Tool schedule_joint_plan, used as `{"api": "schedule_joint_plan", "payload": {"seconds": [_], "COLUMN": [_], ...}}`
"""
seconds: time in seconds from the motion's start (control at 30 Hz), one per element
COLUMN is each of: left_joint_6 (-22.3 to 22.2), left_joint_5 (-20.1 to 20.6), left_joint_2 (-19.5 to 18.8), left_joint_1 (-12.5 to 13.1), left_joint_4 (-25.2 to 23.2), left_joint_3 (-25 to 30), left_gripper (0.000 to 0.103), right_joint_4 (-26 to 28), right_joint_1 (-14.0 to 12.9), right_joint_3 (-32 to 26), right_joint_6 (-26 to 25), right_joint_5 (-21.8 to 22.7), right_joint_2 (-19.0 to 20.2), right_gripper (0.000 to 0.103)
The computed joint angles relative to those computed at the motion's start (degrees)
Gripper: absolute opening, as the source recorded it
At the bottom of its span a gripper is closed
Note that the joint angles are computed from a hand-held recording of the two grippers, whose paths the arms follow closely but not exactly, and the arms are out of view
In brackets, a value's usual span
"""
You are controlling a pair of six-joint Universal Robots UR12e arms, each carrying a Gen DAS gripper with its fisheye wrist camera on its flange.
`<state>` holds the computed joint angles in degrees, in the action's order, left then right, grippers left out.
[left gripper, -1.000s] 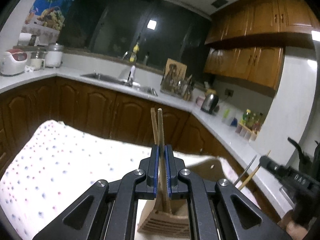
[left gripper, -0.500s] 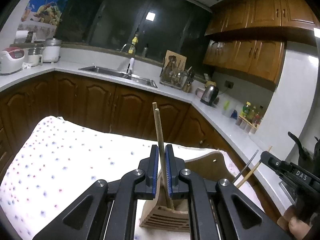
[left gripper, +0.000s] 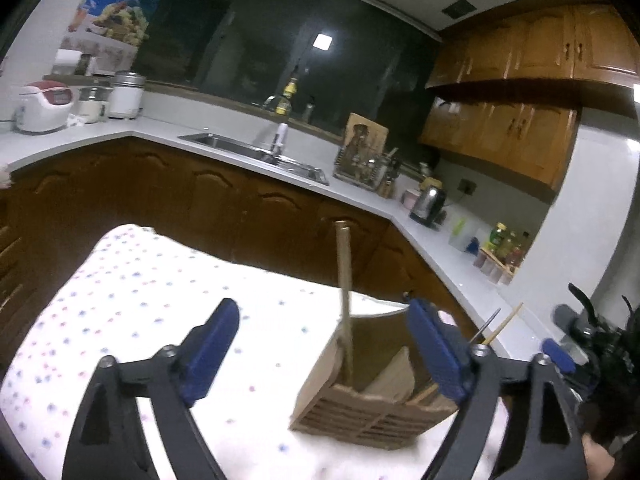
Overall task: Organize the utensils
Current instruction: 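Lower both chopsticks into the holder and open both tools, then move both open tools back over the remaining utensils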
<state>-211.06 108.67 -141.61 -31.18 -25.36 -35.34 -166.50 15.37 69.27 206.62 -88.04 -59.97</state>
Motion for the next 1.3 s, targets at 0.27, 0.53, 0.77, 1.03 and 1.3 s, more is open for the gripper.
{"api": "schedule_joint_plan", "payload": {"seconds": [0.27, 0.53, 0.77, 1.03, 1.3], "left_joint_6": [-4.1, -5.3, -7.3, -7.1, -3.6], "left_joint_5": [-0.4, 0.7, 1.1, 1.4, 0.7], "left_joint_2": [8.5, 16.5, 20.7, 21.8, 20.5], "left_joint_1": [-0.8, -2.3, -3.4, -4.7, -5.5], "left_joint_4": [0.3, 1.9, -0.5, -5.5, -12.2], "left_joint_3": [-13.1, -24.9, -30.3, -30.3, -26.6], "left_gripper": [0.097, 0.097, 0.097, 0.097, 0.096], "right_joint_4": [-0.4, -0.8, 0.0, 1.9, 3.1], "right_joint_1": [-0.1, 1.0, 2.3, 3.5, 3.3], "right_joint_3": [7.1, 13.6, 18.3, 21.9, 24.0], "right_joint_6": [1.1, 1.3, 0.4, -1.4, 0.0], "right_joint_5": [1.1, -0.7, -1.9, -2.7, -3.2], "right_joint_2": [-5.1, -10.2, -13.8, -16.3, -17.5], "right_gripper": [0.102, 0.102, 0.102, 0.102, 0.102]}}
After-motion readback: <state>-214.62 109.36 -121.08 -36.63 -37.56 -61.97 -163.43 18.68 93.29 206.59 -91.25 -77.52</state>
